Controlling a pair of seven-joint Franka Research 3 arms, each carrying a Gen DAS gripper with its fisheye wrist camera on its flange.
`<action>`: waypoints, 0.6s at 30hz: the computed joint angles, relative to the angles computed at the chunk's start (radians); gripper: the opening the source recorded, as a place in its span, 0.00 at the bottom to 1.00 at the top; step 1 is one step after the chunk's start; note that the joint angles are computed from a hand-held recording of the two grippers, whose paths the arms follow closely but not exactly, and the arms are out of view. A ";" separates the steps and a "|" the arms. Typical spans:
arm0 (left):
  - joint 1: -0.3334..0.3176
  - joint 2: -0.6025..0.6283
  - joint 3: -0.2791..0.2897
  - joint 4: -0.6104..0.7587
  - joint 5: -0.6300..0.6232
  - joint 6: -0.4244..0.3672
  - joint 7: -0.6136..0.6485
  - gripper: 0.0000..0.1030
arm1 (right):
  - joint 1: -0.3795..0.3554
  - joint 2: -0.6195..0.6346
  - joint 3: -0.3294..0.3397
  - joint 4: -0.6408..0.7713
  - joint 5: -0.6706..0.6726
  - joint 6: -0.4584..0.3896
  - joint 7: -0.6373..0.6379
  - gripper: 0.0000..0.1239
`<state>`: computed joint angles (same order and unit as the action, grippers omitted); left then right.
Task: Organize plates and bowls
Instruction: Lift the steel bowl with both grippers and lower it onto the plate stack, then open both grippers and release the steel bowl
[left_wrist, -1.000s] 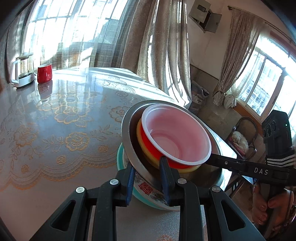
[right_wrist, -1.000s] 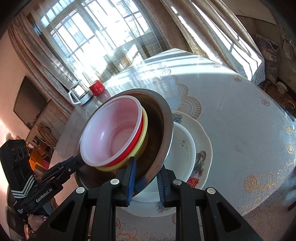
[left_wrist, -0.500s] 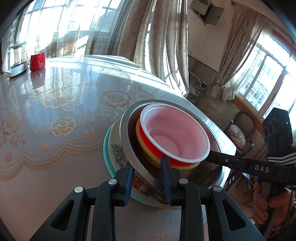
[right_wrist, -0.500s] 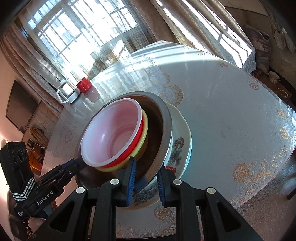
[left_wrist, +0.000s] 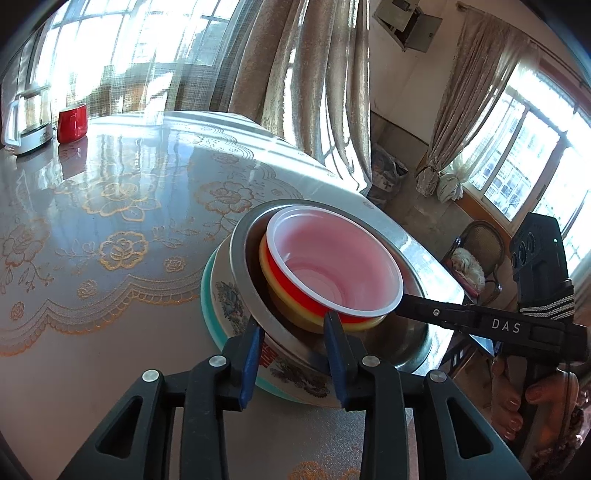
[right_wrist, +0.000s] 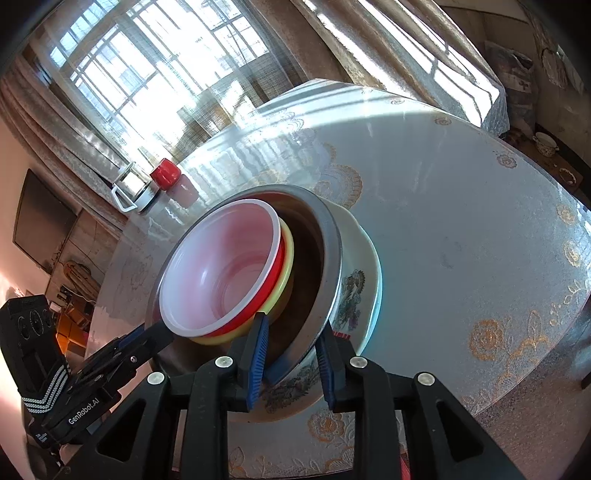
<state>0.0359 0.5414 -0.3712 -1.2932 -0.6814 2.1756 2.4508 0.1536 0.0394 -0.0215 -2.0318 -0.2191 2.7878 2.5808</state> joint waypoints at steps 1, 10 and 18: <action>0.002 -0.005 -0.001 -0.007 -0.002 0.002 0.005 0.33 | 0.000 -0.002 -0.002 -0.003 -0.010 0.001 0.011 0.22; 0.020 -0.078 0.004 -0.107 -0.046 0.062 0.079 0.36 | -0.002 -0.015 0.003 -0.018 -0.074 0.010 0.056 0.23; 0.000 -0.161 0.037 -0.220 -0.039 0.177 0.125 0.46 | -0.001 -0.021 0.007 -0.016 -0.153 -0.008 0.119 0.24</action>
<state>0.0355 0.3809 -0.3341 -1.5128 -0.7206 2.3530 2.5761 0.1529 0.0186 -0.0141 -2.0478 -0.3726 2.7796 2.6999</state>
